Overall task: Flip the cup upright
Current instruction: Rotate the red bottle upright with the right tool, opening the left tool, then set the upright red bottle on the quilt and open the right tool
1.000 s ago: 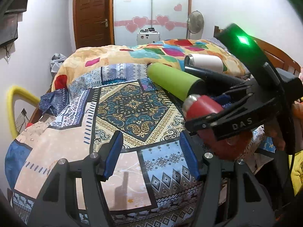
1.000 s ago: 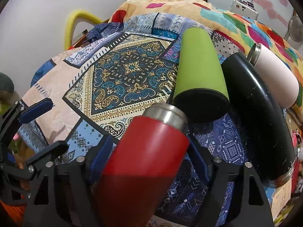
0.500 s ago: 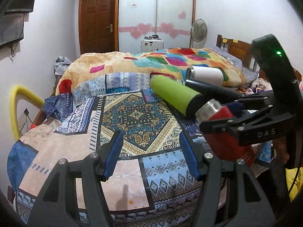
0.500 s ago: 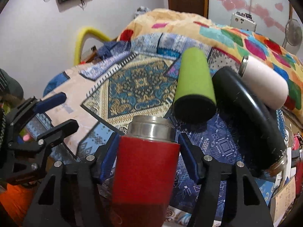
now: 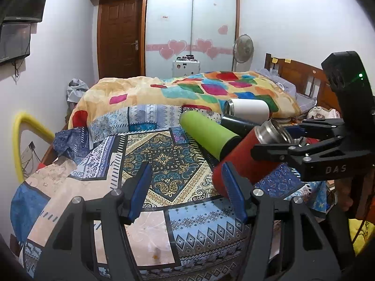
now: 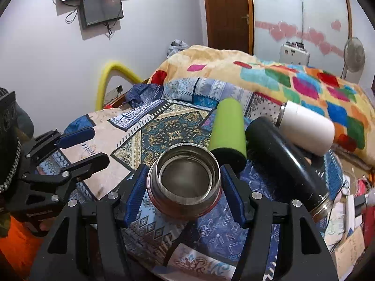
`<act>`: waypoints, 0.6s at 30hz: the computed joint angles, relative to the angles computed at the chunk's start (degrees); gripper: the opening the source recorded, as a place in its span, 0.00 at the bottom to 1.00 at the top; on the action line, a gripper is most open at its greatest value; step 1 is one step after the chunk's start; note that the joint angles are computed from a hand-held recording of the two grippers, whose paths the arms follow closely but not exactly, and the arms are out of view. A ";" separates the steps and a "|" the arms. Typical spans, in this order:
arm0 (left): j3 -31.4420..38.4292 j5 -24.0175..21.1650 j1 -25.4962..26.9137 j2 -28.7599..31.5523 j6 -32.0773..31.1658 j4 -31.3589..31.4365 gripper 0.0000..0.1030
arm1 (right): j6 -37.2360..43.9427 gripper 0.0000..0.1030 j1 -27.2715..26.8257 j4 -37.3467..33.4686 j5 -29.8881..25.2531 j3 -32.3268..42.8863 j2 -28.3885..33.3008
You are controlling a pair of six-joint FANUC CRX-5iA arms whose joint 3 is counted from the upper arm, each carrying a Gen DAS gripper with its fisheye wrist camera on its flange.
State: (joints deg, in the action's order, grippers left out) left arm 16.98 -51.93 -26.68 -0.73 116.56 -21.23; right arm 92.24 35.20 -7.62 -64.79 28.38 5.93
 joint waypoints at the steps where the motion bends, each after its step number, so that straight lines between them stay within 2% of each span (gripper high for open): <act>1: -0.04 0.13 0.02 -0.01 0.06 0.05 0.60 | -0.08 0.58 -0.06 0.01 0.34 0.09 0.17; 12: -1.02 1.00 0.40 -0.21 0.25 1.07 0.60 | 0.78 0.58 1.40 4.19 2.66 -2.31 -0.31; 18: -1.10 0.77 -0.12 -0.31 1.12 0.30 0.60 | 0.43 0.58 3.22 7.42 6.93 -7.40 -3.15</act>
State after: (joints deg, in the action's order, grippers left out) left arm 15.88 -51.16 -26.80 -1.05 117.68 -20.93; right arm 92.67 38.41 -0.20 -57.86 20.98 2.79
